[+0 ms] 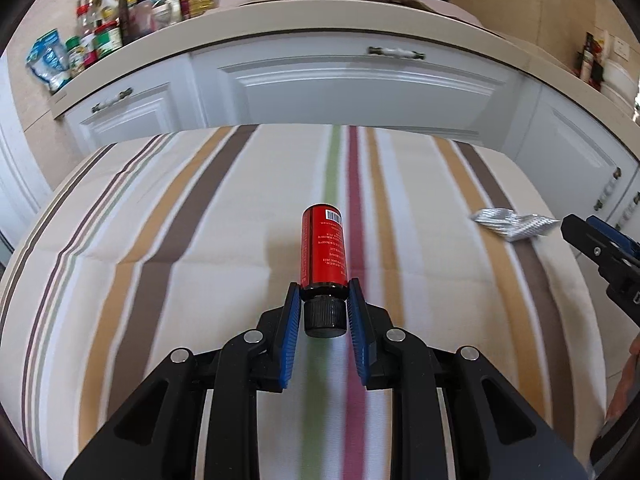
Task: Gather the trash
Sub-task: 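Grasp the crumpled foil packet with the right gripper, then carry the red bottle and foil packet over the trash bin with both grippers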
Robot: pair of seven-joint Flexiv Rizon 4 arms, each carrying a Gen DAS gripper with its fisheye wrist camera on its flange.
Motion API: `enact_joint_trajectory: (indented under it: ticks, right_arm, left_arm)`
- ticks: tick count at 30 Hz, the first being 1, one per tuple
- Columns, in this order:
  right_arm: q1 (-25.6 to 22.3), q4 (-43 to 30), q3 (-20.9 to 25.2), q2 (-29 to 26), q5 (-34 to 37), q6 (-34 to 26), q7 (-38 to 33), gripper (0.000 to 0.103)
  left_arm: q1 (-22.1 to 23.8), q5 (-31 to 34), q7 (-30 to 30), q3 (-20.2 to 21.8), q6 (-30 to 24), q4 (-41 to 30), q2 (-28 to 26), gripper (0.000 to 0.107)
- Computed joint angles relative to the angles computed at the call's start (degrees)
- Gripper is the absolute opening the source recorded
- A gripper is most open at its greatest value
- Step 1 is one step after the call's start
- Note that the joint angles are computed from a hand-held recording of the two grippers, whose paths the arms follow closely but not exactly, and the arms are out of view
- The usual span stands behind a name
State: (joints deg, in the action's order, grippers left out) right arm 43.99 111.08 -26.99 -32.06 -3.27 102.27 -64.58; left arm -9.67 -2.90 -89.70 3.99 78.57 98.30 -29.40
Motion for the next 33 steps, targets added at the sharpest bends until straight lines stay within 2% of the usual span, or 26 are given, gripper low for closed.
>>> enact_joint_trajectory:
  ticks: [3,6,10,12,14,16,17,20,21,22,23,30,33]
  right_arm:
    - [-2.6,-2.5,2.5,-0.7,-1.9,-2.1,-0.1,0.066]
    - [-5.6,-5.3,5.4,-1.6,-4.9,-4.9,0.5,0.067]
    - [-13.7,-9.5,14.7,-2.5,-9.0,-9.9,0.6,0.067]
    - [-15.6,-10.1,16.9,-2.6,-10.7,-11.0,0.8,0.066]
    - [-16.4,-10.2,17.7,-2.6,-12.7,-12.5,1.2,0.060]
    - [-18.9,-10.7,21.0,-2.5,-14.0,-14.5,0.7,0.041]
    - [-19.8,-10.8,22.1,-2.5,-14.5,-15.3,0.6,0.038]
    - [-19.0,-9.3,21.0,-1.9,-16.7,-14.7,2.0,0.035]
    - [-18.3,-8.6,20.1,-1.6,-17.5,-14.1,2.5,0.030]
    - [-17.0,-7.6,18.4,-1.2,-18.5,-13.2,3.2,0.021]
    - [-16.7,-7.1,18.2,-0.9,-19.0,-13.3,3.5,0.018]
    - [-13.4,-2.3,14.0,1.4,-20.8,-10.1,7.0,0.016]
    - [-10.6,0.9,10.9,3.1,-20.2,-7.9,8.6,0.015]
  left_arm:
    - [0.1,0.1,-0.6,0.7,0.0,-0.1,-0.3,0.025]
    - [0.5,0.0,-0.9,0.7,0.1,0.0,-0.4,0.025]
    - [1.5,-0.8,-0.4,-0.2,0.3,0.4,-0.4,0.025]
    - [1.7,-1.0,-0.3,-0.3,0.5,0.6,-0.4,0.025]
    - [1.8,-1.1,-0.1,-0.2,0.6,0.6,-0.4,0.025]
    - [2.0,-1.4,0.0,-0.4,0.5,0.6,-0.5,0.025]
    - [2.1,-1.5,0.1,-0.4,0.6,0.7,-0.5,0.025]
    - [2.3,-1.9,0.2,-0.6,0.8,0.8,-0.5,0.025]
    - [2.4,-2.1,0.3,-0.7,0.9,0.9,-0.5,0.025]
    - [2.3,-2.1,0.3,-0.6,0.9,0.9,-0.5,0.025]
    - [2.3,-2.1,0.3,-0.6,0.9,0.9,-0.5,0.025]
    - [2.6,-2.6,0.8,-1.0,1.6,1.7,-0.1,0.025]
    - [2.5,-2.7,1.0,-1.0,2.0,2.2,0.2,0.025]
